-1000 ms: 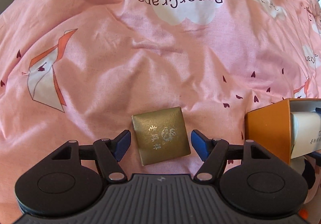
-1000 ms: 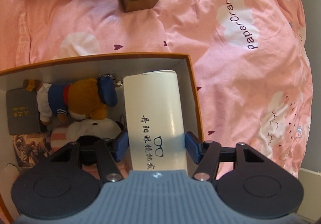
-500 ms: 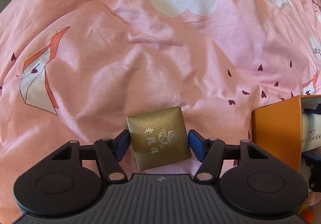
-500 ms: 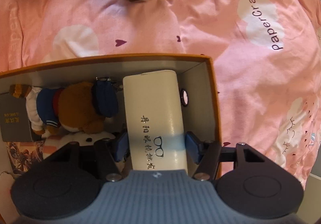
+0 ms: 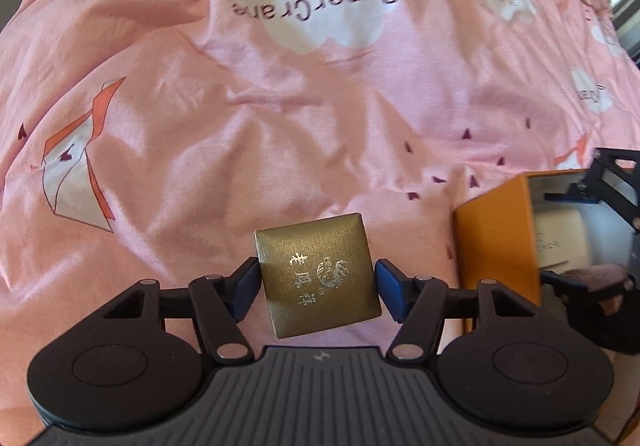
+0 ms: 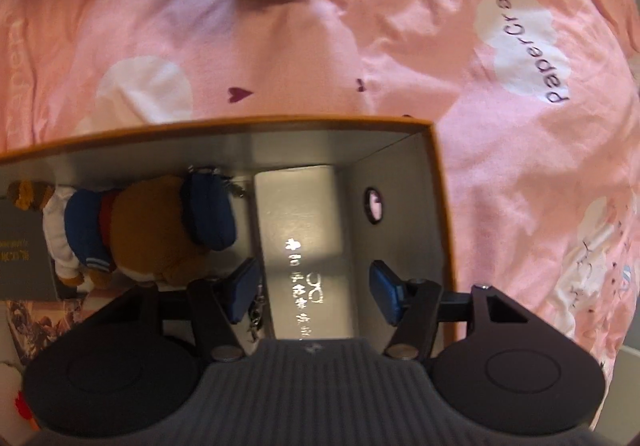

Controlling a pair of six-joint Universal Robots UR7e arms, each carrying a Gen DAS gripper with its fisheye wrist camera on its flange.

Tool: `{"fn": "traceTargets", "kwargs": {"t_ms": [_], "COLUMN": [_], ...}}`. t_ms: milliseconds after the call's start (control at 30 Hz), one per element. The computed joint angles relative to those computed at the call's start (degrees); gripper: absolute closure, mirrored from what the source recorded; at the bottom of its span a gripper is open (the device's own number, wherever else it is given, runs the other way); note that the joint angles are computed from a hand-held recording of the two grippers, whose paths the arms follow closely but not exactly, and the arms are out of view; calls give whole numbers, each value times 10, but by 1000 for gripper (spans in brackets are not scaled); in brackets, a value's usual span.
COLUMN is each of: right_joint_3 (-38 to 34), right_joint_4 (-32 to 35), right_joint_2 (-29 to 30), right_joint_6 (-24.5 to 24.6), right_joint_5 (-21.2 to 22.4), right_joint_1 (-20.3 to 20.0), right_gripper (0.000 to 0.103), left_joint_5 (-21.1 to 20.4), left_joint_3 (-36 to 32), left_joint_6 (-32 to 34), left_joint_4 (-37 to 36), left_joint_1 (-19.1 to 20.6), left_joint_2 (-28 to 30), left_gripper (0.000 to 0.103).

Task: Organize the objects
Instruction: 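Lower the white box into the orange box and open the right tool, then lower the gold box into the orange box and open the left tool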

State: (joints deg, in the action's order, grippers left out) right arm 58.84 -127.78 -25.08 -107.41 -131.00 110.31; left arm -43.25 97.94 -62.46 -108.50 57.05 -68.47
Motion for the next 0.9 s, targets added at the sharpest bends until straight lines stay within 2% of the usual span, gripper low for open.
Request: {"fn": "traceTargets", "kwargs": {"t_ms": [133,333,467,700,767,900], "right_joint_3": [-1,-12,-20,20,17,11], "right_joint_4": [13,23,36,-94,-109,-123], "right_joint_2": [-17,-53,-76,-101,-100,-96], "right_joint_6": [23,139,195,153,158,162], "right_joint_5": [27,80,103,88,81,86], "right_joint_1": [0,-6,-13,-29,-31,-37], "right_gripper": [40,40,47,58,63,63], "left_joint_5": [0,1,-14,-51,-68,-83], "left_joint_3": [6,-21,-47,-133,-166,-219], "left_joint_6": [59,142,200,329,346,359], "left_joint_4": [-43,-73,-116,-151,-138,-129], "left_joint_1": [-24,-59,-71,-61,-50,-31], "left_joint_2": [-8,10,44,154,186,235], "left_gripper": [32,32,32,32,32,32]}}
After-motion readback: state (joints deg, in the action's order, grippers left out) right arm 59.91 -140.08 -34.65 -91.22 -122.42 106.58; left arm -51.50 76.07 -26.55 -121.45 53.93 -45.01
